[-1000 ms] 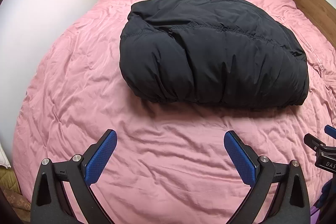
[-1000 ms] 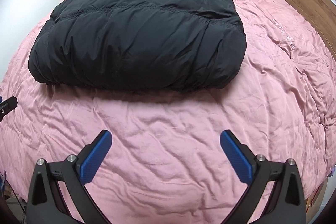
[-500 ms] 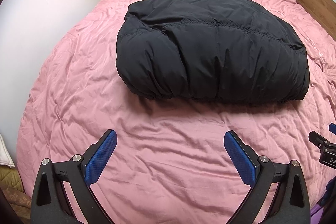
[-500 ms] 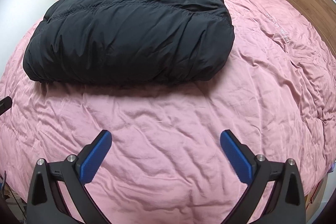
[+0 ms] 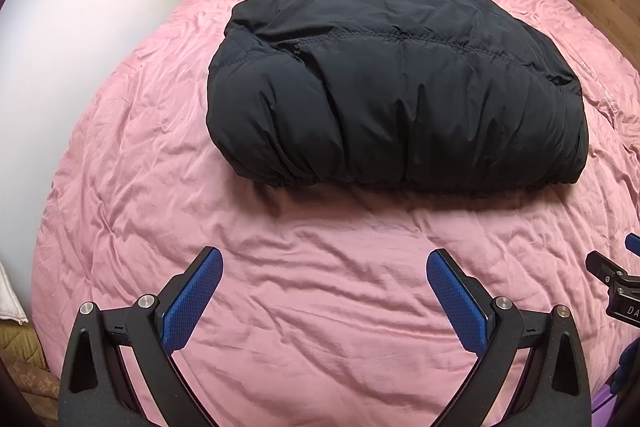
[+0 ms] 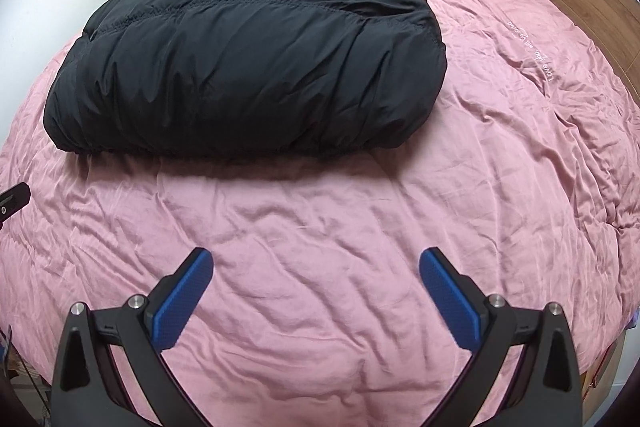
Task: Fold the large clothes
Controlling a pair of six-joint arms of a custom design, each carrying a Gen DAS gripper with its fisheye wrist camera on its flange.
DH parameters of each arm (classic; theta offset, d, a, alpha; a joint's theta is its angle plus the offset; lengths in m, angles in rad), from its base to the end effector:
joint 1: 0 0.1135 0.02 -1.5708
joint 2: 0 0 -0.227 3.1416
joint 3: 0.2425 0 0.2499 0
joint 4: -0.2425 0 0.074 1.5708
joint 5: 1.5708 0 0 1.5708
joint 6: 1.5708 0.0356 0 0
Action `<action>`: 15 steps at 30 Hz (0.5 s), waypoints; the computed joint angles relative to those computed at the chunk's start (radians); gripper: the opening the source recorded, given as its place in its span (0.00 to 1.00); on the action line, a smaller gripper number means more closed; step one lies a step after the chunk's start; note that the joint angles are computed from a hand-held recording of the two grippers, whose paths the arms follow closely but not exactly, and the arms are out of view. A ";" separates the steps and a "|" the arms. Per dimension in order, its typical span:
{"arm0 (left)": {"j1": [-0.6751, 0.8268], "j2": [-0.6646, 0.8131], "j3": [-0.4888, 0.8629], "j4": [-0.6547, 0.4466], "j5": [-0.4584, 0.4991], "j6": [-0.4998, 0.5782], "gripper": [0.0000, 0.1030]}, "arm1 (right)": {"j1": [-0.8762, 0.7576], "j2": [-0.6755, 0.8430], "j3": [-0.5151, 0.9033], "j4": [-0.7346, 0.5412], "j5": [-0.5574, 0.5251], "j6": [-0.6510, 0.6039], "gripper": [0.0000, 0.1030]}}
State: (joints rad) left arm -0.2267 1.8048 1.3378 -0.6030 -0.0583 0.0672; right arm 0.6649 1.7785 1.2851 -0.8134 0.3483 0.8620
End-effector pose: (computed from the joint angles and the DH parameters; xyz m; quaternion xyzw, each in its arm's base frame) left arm 0.3599 -0.0809 0.1826 0.1347 0.9590 0.0084 0.2491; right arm 0.2727 0.1983 0.1698 0.1188 0.9693 -0.0345 0.2124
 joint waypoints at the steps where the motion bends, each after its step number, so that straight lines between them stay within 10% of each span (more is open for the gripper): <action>1: -0.001 0.003 0.001 -0.001 0.000 0.001 0.97 | -0.001 0.000 -0.001 0.001 -0.002 0.000 1.00; 15: -0.016 0.029 0.018 -0.001 -0.003 0.011 0.98 | -0.007 0.006 -0.005 0.011 -0.009 0.015 1.00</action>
State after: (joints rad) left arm -0.2429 1.8342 1.3561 -0.6044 -0.0611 0.0777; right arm 0.6581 1.7842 1.2800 -0.8022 0.3395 0.8768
